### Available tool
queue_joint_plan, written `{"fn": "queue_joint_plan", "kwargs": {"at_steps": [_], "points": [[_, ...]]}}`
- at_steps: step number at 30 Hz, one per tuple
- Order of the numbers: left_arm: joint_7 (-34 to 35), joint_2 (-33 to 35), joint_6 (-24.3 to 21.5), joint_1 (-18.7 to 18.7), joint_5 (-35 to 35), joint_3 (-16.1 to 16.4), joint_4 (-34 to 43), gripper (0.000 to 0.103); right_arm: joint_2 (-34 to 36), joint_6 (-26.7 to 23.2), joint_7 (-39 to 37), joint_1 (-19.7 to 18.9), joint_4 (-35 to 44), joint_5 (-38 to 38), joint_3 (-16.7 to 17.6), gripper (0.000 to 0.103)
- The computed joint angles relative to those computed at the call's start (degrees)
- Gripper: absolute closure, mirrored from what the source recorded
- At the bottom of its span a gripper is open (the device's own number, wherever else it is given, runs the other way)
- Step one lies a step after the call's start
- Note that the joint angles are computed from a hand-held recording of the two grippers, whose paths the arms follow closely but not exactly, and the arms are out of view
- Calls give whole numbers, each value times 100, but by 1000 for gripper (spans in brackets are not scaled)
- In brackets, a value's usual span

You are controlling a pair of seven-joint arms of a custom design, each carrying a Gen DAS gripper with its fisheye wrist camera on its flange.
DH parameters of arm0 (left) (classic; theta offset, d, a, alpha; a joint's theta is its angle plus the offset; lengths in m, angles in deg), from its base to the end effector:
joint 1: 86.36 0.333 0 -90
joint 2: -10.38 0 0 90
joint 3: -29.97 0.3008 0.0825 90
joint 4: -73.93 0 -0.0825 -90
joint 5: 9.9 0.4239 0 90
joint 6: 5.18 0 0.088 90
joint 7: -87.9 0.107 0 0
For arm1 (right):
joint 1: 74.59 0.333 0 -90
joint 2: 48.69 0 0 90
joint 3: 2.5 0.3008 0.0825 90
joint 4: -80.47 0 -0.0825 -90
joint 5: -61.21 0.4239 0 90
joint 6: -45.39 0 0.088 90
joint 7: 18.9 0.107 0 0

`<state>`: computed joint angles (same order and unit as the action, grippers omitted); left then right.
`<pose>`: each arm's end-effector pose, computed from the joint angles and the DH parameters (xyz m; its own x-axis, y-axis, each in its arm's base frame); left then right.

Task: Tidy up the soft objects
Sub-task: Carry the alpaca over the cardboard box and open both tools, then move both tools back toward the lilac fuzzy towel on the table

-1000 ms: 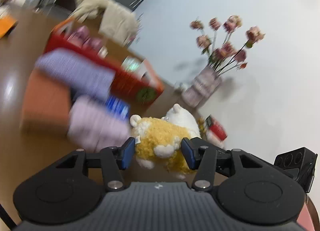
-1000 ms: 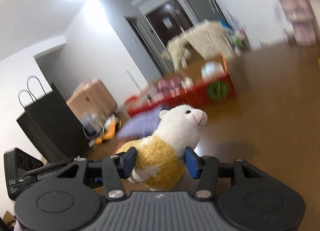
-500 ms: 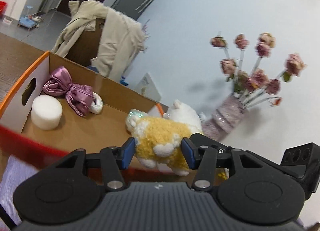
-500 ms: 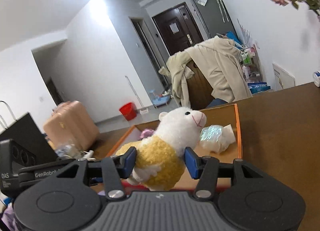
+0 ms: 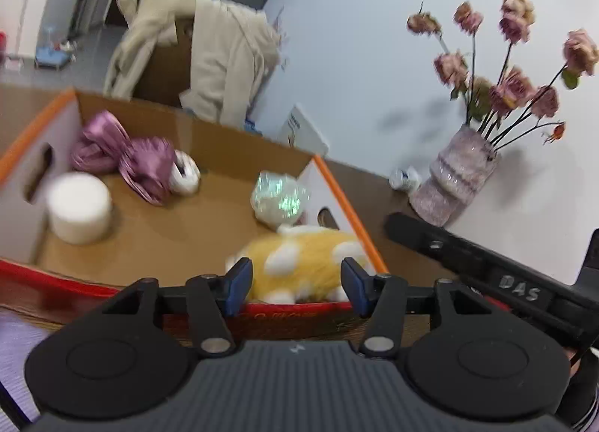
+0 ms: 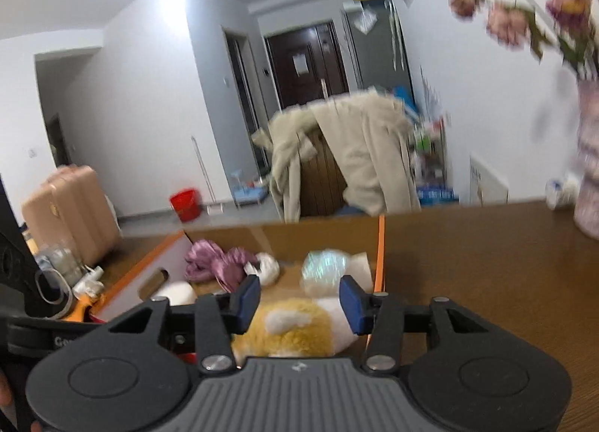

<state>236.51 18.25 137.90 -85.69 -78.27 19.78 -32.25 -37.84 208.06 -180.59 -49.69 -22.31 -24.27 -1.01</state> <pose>0.6631 -0.1010 0.4692 -0.5029 -0.7436 0.4405 -0.6758 0.0207 -0.7368 0.5850 0.3472 0.4712 0.0194 -0.9698 -0.2433 -0.4224 0.2126 -0.8811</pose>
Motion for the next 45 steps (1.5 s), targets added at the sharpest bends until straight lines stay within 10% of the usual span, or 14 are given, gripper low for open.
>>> {"fn": "queue_joint_plan", "kwargs": {"at_steps": [10,19,32,45], "points": [[1937,-2456,-114,-83,-787,848,-2113,21,-1756,-519,674,-81,-1430,-987,691,29],[2924,-4061,-369,-119,-1151,1876,-3765,12,-2541,-1455,647,78,-2459,57,1468,24],[2263,-3599,-1118,773,-281,2226,-3739,9,-1723,-3064,849,974,-2054,1250,1875,23],[2122,-3794,-1253,800,-188,2164,-4041,8,-1428,-2994,1020,1308,-1789,968,1647,23]]}}
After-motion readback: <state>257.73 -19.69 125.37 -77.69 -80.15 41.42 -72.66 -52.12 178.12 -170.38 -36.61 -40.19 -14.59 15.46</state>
